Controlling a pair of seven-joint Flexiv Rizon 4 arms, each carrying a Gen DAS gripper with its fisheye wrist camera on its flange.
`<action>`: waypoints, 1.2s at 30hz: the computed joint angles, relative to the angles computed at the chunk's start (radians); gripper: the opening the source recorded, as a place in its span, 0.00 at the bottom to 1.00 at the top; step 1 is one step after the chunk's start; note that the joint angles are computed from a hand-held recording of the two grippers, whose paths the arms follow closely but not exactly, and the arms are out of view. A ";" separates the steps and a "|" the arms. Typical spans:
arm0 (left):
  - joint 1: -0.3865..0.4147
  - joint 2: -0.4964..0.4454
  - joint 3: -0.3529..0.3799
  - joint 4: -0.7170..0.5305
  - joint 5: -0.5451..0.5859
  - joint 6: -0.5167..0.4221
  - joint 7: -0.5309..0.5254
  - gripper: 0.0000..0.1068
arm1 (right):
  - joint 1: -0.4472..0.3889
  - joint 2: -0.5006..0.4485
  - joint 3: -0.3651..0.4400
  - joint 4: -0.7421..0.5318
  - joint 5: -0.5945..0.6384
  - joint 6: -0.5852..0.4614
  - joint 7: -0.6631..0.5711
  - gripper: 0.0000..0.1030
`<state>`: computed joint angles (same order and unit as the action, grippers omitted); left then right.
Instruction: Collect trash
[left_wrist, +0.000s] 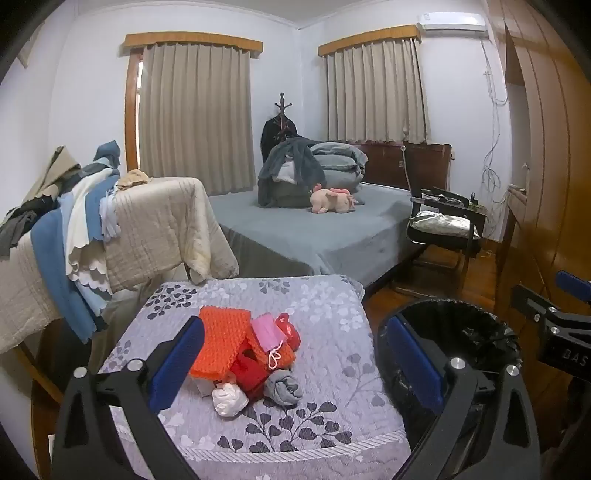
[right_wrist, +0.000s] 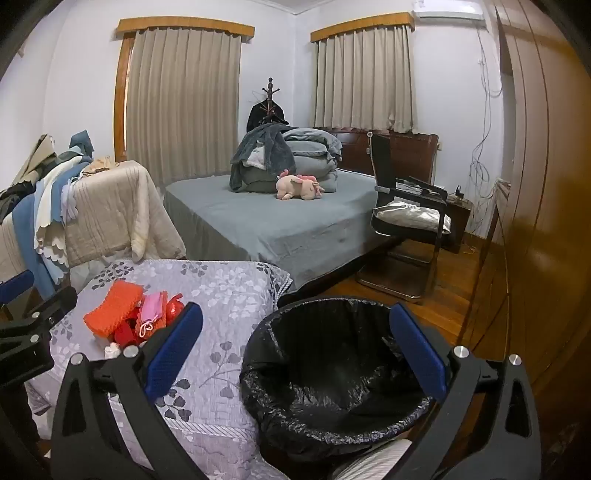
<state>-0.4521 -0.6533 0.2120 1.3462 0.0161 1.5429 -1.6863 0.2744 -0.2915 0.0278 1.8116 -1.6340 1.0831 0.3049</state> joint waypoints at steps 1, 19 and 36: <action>0.003 0.001 -0.005 0.001 -0.001 0.001 0.001 0.91 | 0.001 0.000 0.001 0.000 0.005 -0.003 -0.005 0.95; 0.009 0.004 -0.012 0.003 -0.002 -0.004 -0.002 0.91 | 0.001 -0.007 -0.001 -0.003 -0.001 -0.001 0.002 0.95; 0.009 0.005 -0.014 0.002 0.001 -0.005 -0.007 0.91 | 0.005 -0.013 -0.003 -0.007 -0.002 -0.001 0.005 0.95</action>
